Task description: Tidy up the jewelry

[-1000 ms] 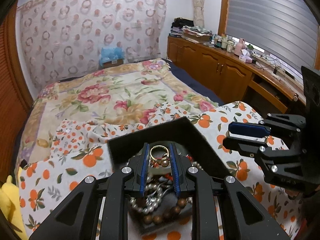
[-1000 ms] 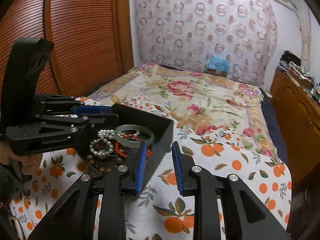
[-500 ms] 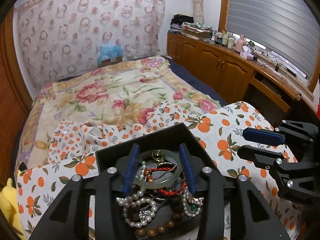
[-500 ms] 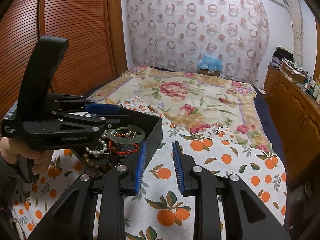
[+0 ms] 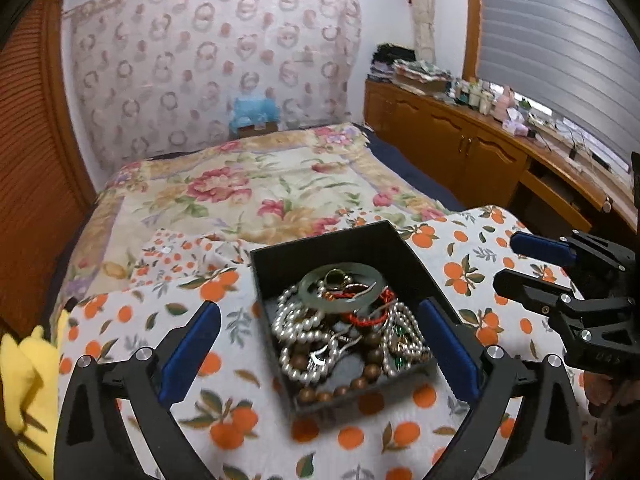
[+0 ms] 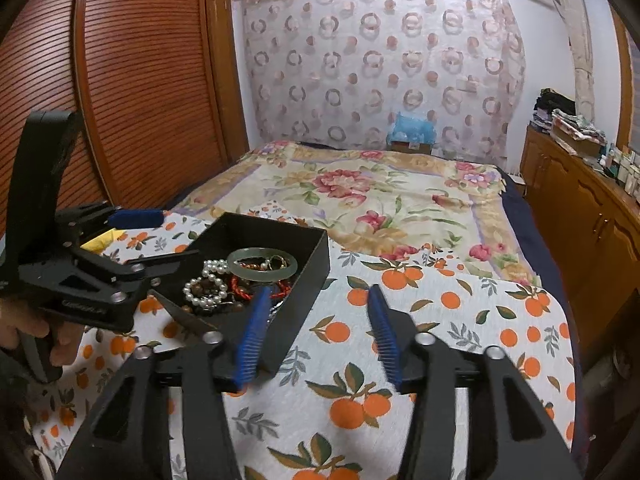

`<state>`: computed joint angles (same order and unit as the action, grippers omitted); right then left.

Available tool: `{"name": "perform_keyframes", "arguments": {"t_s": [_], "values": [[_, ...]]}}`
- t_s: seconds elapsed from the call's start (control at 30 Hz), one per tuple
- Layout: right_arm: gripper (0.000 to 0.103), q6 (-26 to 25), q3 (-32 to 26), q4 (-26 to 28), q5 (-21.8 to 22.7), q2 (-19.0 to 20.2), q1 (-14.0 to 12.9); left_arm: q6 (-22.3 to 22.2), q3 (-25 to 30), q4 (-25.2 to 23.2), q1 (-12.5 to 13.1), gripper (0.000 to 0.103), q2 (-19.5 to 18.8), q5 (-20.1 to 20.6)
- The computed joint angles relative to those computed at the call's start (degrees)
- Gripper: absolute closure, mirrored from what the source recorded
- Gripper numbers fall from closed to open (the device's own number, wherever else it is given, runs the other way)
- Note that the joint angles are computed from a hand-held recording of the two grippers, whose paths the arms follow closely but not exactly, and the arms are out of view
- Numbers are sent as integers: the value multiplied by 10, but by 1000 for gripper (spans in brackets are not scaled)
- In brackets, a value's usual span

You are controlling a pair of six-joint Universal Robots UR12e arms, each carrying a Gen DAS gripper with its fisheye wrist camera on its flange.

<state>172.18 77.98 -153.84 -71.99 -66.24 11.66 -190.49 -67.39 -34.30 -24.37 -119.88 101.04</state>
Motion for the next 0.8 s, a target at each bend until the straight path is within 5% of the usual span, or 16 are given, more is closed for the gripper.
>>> {"name": "perform_keyframes", "arguments": {"t_s": [0.37,0.8], "values": [[5,37,50,-45,-32,-36,7,-17,-66,12,-22,8,48,56],[3,65,109,-100,-70,-82,20,-67,-130,45,-38,8,96,82]]}}
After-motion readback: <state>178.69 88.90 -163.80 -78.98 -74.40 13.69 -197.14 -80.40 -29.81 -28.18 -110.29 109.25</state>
